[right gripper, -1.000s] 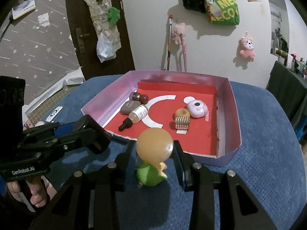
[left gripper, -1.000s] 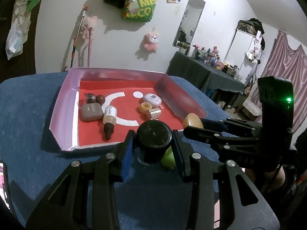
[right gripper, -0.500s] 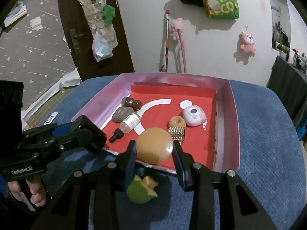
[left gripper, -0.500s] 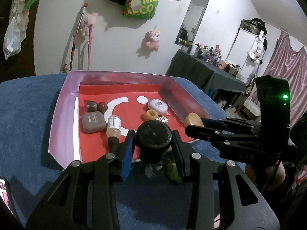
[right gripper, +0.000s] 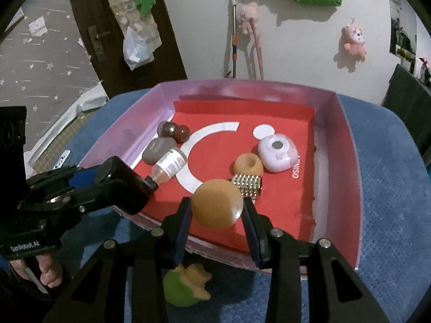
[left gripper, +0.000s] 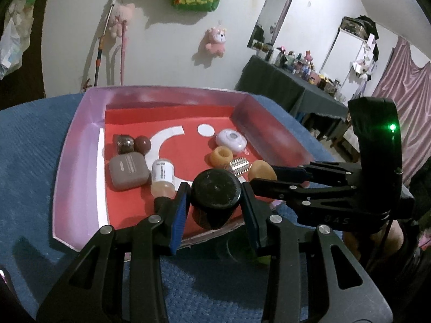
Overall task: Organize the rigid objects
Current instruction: 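Carry the sponge ball with right gripper while left gripper carries the black jar over the box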
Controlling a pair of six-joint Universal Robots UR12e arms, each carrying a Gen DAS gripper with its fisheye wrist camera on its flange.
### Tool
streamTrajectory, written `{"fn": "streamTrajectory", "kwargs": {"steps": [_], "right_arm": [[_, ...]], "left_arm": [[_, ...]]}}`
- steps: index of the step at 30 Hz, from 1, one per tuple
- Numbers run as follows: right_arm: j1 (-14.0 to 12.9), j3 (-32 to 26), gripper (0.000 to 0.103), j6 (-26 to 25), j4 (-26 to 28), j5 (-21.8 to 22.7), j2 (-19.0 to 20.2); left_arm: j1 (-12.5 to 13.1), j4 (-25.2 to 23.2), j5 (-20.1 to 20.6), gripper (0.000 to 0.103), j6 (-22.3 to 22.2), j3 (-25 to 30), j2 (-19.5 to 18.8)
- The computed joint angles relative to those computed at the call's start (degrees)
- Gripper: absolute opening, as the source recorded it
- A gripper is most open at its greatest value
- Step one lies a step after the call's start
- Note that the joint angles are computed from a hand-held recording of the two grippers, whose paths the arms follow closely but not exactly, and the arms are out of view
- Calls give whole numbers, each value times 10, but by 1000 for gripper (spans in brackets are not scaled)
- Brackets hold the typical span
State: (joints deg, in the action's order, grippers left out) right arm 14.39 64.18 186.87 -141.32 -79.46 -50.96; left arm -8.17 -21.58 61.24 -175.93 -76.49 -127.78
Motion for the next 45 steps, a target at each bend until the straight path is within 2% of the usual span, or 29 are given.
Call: {"fn": "streamTrajectory", "kwargs": {"steps": [9,15,27,31,38,40,45], "right_arm": [[-2,-10,40,4,22,12,9],[-2,-19,40,4,35,17,16],[-3,-31,40,11,46,7,28],[-1,-35,40,15,39,-19,32],[1,-44,40,22,36,-56,38],[2,-48,40,23,38,-57,41],[1,-49,40,24,38,-56,41]], "left_arm": [[-3,-57,10,36,9,21,-14],[-5,-68,36,36,-3,33,-23],[-8,-53,86,36,-37,48,-34],[-15,-48,118,36,-34,56,-38],[-20,-41,150,36,-37,70,-47],[-22,-39,164,36,-33,71,-48],[-23,-30,170,35,-26,65,-46]]}}
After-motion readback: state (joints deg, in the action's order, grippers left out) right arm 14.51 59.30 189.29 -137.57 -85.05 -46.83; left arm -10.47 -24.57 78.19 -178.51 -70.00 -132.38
